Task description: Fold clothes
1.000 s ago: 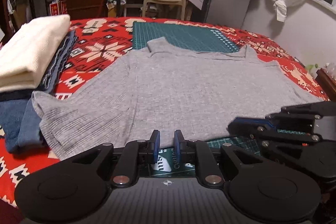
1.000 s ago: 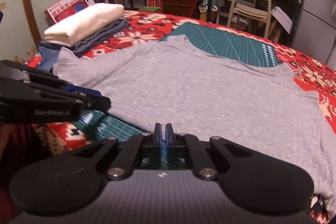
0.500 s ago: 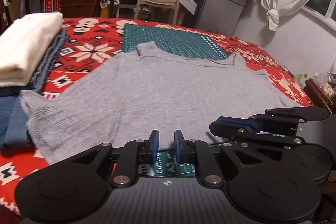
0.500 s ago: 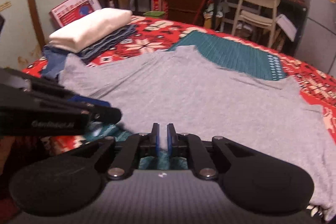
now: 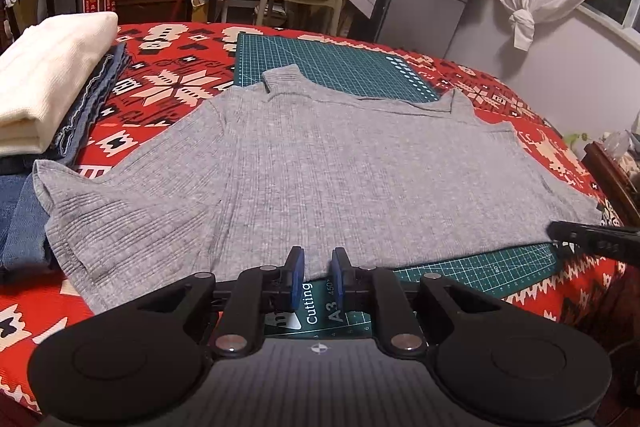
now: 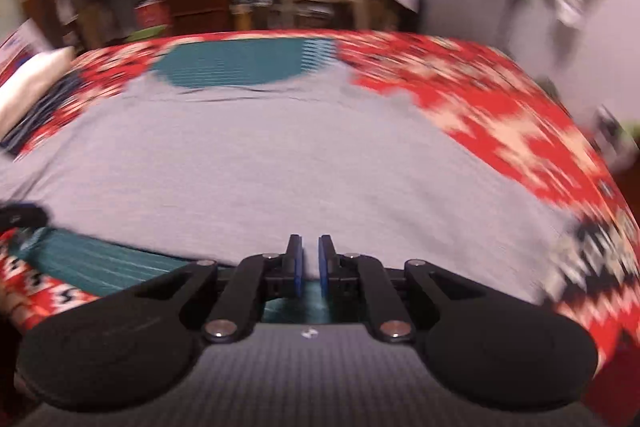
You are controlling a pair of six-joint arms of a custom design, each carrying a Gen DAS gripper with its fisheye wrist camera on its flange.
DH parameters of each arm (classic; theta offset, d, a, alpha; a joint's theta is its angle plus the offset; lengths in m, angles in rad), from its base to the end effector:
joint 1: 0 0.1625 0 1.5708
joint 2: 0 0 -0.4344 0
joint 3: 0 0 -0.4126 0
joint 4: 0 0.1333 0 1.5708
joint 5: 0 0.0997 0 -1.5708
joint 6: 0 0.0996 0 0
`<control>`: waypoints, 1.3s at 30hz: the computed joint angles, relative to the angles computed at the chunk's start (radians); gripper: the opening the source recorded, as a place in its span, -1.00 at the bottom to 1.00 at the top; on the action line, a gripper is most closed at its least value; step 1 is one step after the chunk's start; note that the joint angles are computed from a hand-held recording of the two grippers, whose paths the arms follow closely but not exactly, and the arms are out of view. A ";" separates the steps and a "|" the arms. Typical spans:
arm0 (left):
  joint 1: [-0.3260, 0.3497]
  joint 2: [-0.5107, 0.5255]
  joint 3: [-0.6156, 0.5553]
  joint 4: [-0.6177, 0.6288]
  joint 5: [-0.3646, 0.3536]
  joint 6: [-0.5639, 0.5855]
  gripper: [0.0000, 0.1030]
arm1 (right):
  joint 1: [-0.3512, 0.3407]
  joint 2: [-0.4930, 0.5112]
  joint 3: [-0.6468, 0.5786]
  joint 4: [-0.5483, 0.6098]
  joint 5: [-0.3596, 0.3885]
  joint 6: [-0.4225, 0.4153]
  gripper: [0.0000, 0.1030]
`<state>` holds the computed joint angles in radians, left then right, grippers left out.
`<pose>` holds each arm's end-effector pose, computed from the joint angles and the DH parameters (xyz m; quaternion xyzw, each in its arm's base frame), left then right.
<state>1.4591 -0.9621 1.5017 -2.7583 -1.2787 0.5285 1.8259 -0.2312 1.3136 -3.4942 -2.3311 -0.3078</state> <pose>0.0786 -0.7529 0.2910 0.2511 0.9048 -0.2796 0.2001 0.2485 -0.6965 -0.0761 0.0899 -0.8564 0.3700 0.3486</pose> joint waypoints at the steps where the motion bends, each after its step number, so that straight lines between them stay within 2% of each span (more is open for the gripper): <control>1: 0.000 0.000 -0.001 0.001 0.001 0.001 -0.72 | -0.009 -0.019 0.029 -0.015 -0.005 0.032 -0.85; 7: -0.002 0.000 -0.003 0.004 0.013 0.007 -0.72 | -0.033 -0.086 0.128 -0.068 -0.037 0.125 -0.85; 14: 0.002 -0.010 -0.001 0.005 0.006 -0.010 -0.72 | -0.031 -0.083 0.114 -0.065 -0.071 0.128 -0.86; 18: 0.000 -0.015 0.002 0.015 -0.049 -0.013 -0.72 | -0.007 -0.048 0.068 -0.075 -0.067 0.029 -0.77; 22: -0.007 -0.006 0.005 0.038 -0.105 -0.022 -0.72 | 0.021 -0.022 0.032 -0.025 0.003 -0.028 -0.77; 24: -0.018 0.003 0.017 0.024 -0.098 0.019 -0.72 | 0.034 0.005 -0.006 0.013 0.025 -0.059 -0.77; 26: -0.029 0.008 0.035 -0.008 -0.076 0.065 -0.71 | 0.047 0.044 -0.056 0.023 0.031 -0.131 -0.77; 29: -0.026 0.010 0.039 -0.013 -0.070 0.076 -0.71 | 0.063 0.087 -0.106 0.041 0.039 -0.189 -0.77; 34: -0.018 0.009 0.034 -0.033 -0.044 0.072 -0.72 | 0.058 0.106 -0.135 0.087 0.027 -0.166 -0.77; 39: -0.004 0.006 0.015 -0.035 -0.016 0.032 -0.72 | 0.042 0.070 -0.095 0.088 -0.002 -0.071 -0.77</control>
